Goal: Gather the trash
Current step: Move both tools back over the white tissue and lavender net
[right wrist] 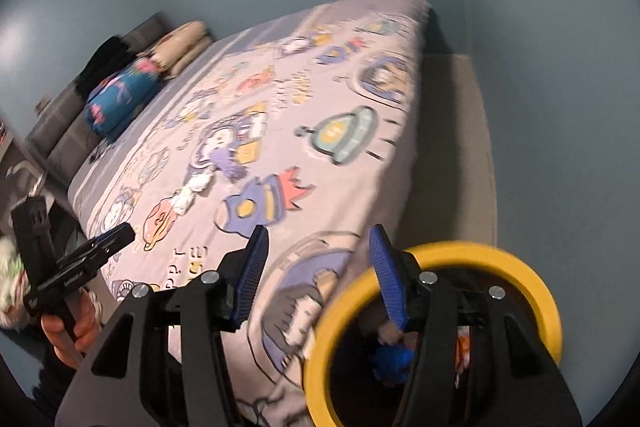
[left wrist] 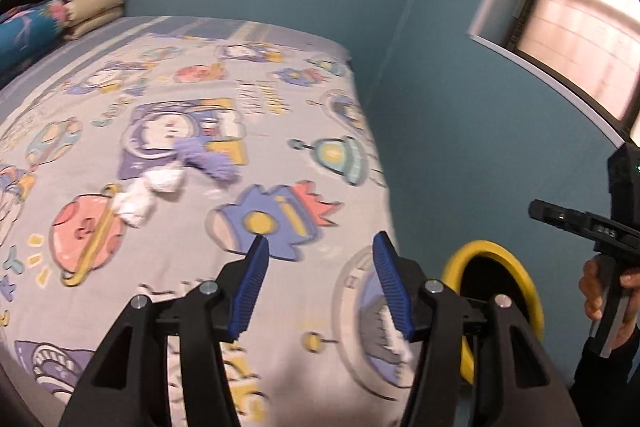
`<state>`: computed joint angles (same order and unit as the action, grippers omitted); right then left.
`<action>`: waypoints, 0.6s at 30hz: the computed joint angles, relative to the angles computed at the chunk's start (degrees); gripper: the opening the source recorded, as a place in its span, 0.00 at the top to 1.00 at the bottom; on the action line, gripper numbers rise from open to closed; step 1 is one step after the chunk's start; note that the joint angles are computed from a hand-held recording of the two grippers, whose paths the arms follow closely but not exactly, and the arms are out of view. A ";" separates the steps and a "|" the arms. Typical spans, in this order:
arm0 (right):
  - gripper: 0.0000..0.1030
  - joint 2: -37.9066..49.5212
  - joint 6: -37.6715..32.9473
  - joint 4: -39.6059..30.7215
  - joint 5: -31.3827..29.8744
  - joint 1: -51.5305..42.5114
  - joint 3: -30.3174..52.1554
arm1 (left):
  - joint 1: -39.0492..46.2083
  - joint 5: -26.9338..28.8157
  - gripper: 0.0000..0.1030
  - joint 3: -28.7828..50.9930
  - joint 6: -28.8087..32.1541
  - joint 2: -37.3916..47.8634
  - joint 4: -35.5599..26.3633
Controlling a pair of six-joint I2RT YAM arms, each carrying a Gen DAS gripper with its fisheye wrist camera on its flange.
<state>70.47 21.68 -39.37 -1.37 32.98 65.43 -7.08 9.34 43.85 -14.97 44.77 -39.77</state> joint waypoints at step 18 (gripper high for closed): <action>0.52 52.64 -8.54 2.84 -3.02 7.84 42.60 | 31.95 10.26 0.47 -2.01 16.61 23.78 13.66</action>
